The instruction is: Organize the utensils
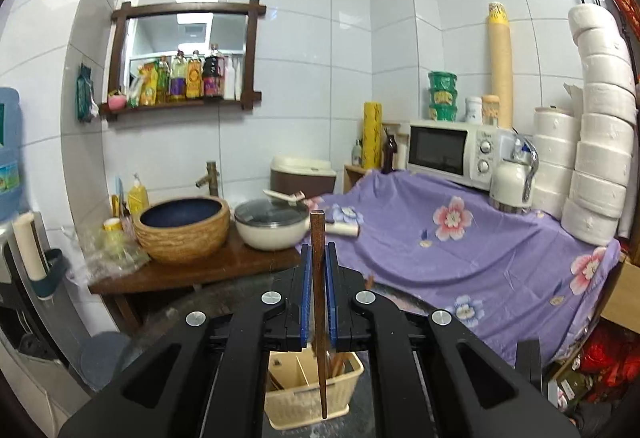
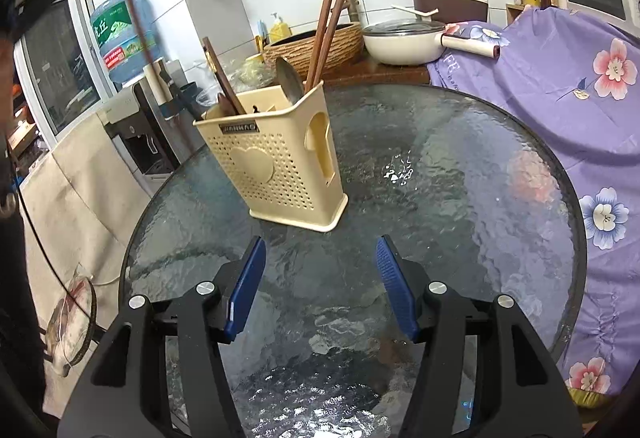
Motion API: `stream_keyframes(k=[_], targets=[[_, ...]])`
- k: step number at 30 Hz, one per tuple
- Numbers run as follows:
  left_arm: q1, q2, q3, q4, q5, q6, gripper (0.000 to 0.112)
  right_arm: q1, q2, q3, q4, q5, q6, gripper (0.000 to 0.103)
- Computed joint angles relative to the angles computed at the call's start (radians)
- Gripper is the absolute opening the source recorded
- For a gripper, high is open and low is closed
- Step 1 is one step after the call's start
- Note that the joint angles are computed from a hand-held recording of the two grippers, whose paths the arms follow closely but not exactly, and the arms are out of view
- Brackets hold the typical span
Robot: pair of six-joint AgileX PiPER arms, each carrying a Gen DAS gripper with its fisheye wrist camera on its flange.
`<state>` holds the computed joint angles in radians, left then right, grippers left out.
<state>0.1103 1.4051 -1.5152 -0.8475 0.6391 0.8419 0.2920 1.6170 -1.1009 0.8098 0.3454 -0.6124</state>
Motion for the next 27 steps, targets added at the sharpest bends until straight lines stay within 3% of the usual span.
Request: stream_keyframes(k=[8, 27], targets=[[0.004, 0.180, -0.223, 0.101, 0.002, -0.195, 0.006, 0.018, -0.005, 0.005, -0.015, -0.015, 0.010, 0.058], [-0.073, 0.281, 0.036, 0.125, -0.212, -0.128, 0.006, 0.040, 0.013, 0.012, -0.014, -0.049, 0.008, 0.058]])
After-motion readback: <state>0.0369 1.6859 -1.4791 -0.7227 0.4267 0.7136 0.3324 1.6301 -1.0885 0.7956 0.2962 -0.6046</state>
